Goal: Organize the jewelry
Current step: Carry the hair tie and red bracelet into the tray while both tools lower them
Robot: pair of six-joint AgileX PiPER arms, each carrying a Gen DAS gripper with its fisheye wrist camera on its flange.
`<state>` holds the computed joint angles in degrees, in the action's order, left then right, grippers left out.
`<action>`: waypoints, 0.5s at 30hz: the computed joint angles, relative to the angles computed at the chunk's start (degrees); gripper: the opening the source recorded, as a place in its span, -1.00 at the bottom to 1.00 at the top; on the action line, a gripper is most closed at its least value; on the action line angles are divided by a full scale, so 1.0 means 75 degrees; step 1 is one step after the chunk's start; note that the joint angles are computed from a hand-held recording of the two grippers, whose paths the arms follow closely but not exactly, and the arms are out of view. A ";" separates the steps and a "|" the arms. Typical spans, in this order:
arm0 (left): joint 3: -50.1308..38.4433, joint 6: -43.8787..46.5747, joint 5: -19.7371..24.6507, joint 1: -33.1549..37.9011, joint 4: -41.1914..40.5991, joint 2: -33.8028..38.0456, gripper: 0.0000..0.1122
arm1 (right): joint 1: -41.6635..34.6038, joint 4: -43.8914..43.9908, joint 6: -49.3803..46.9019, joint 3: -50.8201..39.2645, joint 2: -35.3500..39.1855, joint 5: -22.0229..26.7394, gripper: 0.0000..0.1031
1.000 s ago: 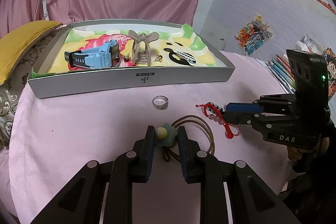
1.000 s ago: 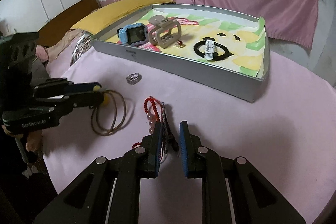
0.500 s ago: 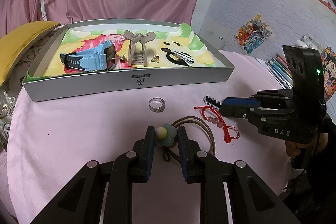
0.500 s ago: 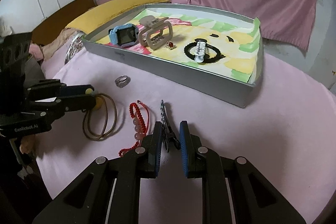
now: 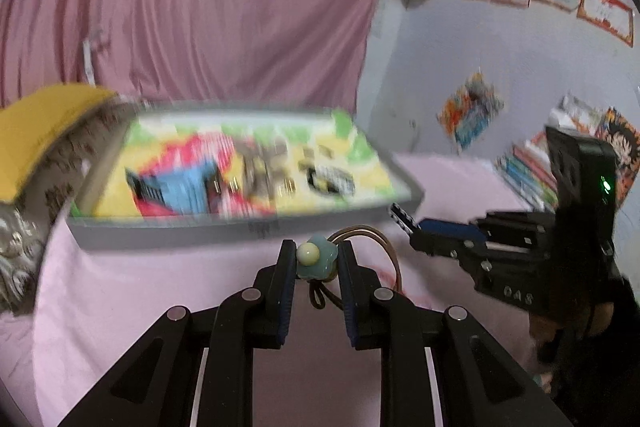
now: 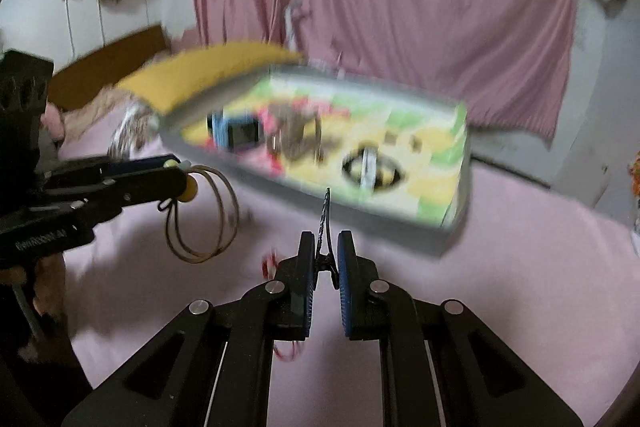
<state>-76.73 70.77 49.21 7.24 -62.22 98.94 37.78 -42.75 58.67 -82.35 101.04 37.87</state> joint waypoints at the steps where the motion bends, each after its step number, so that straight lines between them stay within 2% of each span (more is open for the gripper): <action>1: 0.0043 0.0132 -0.0107 0.0007 -0.0196 -0.0039 -0.66 | 0.0074 -0.0506 0.0498 0.0017 -0.0022 -0.0040 -0.80; 5: 0.0293 0.1032 -0.0944 -0.0100 -0.1551 -0.0220 -0.66 | 0.0293 -0.2894 0.2938 0.0064 -0.0003 -0.0122 -0.80; 8: 0.0347 0.1830 -0.1451 -0.0213 -0.2658 -0.0206 -0.66 | 0.0436 -0.4316 0.4194 -0.0030 0.0163 0.0141 -0.80; 11: 0.0279 0.2440 -0.1848 -0.0322 -0.3529 -0.0098 -0.66 | 0.0430 -0.5228 0.5026 -0.0227 0.0398 0.0337 -0.80; 15: 0.0020 0.2949 -0.2317 -0.0445 -0.4371 0.0156 -0.66 | 0.0427 -0.5800 0.5357 -0.0537 0.0696 0.0615 -0.80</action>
<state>-76.58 92.89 31.84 3.90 -95.00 100.11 40.98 -86.25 98.84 -86.38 106.26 42.49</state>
